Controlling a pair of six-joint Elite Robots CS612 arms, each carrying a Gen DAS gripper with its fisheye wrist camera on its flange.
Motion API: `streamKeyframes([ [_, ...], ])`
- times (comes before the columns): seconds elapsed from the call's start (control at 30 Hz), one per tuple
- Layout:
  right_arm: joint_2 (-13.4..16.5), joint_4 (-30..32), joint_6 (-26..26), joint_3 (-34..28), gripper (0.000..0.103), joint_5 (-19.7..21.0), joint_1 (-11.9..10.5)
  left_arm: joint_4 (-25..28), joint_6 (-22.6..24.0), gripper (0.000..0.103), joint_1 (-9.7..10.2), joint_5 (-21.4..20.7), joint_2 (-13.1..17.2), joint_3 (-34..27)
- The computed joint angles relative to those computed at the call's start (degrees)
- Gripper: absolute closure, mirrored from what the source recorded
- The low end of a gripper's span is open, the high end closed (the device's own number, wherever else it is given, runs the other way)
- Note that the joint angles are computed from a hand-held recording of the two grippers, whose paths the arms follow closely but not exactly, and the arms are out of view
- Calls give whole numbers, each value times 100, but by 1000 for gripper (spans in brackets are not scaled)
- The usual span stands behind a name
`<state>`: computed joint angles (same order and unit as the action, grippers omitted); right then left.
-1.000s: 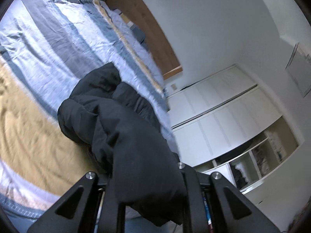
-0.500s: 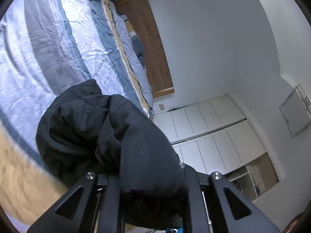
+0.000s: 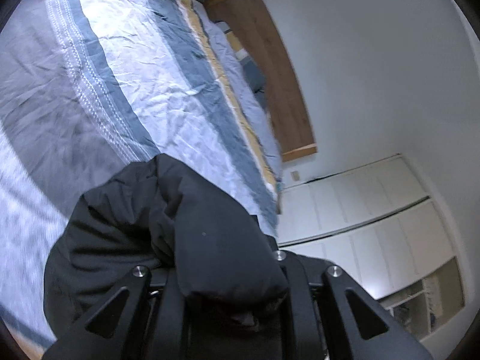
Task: Fold large clothes
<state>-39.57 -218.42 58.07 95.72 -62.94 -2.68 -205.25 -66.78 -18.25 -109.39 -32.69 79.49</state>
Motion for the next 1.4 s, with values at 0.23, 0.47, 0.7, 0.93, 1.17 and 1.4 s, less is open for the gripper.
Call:
streamKeyframes([
  [0.23, 403, 1467, -573, -828, 80, -681, 93, 1485, 535, 89, 59, 155, 821, -1418],
  [0.47, 965, 2359, -529, -1587, 81, -714, 91, 2449, 779, 87, 79, 22, 1618, -2589],
  [0.7, 1169, 2558, -437, -1811, 82, -566, 67, 2694, 679, 87, 110, -195, 1896, -2985],
  [0.93, 1006, 2005, -278, -1540, 32, -397, -14, 1086, -427, 53, 282, -746, 1898, -2790],
  [1.17, 505, 1871, -586, -1048, 20, -863, -73, 767, -117, 48, 382, -622, 1298, -2048],
  [1.4, 55, 2088, -1459, -739, 20, -900, 38, 1085, 716, 44, 319, 43, 475, -1029],
])
